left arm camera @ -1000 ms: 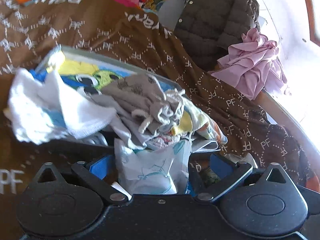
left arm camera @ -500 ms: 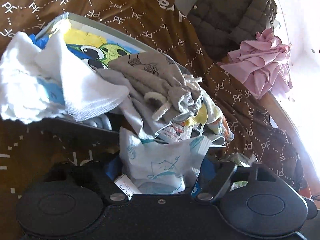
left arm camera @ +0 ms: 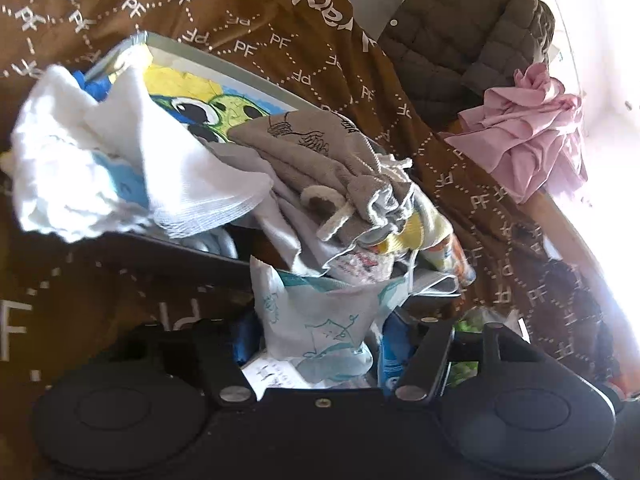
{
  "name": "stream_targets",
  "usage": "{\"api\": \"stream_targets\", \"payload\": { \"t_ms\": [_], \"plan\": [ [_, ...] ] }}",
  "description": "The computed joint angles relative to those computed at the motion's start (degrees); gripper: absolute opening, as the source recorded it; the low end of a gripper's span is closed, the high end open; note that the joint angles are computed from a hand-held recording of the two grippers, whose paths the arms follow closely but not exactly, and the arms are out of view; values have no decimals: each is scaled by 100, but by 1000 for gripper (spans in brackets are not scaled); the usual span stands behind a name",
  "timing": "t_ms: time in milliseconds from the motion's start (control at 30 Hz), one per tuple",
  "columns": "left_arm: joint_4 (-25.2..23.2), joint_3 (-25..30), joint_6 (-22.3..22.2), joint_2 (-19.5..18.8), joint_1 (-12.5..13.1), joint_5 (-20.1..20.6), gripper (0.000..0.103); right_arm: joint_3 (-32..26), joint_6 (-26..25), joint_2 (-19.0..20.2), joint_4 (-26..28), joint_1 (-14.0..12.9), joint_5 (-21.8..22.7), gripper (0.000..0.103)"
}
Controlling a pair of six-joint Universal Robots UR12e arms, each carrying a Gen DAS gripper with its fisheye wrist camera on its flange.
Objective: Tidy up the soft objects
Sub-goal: 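Grasp a white printed cloth with the left gripper while the right gripper grasps a dark blue mask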
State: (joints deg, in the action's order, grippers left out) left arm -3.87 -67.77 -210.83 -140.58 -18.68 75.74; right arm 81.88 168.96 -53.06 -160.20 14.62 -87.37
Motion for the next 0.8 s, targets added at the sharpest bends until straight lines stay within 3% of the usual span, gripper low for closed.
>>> {"api": "stream_targets", "payload": {
  "t_ms": [133,300,467,533,633,800],
  "plan": [
    [51,-93,-18,58,-35,195,58,96,26,-65,-79,-10,182,34],
    [155,-286,-278,183,-70,395,57,172,106,-82,-216,-11,190,34],
    [277,-514,-488,350,-109,604,56,302,602,-188,-184,-69,407,33],
    [339,-633,-404,440,-150,770,56,377,842,-238,-243,-94,409,18],
    [447,-823,-225,582,-222,1055,55,492,1351,-315,-239,-236,885,7],
    [503,-1045,-163,782,-287,1332,48,619,1174,-369,-305,-215,828,3]
  ]
}}
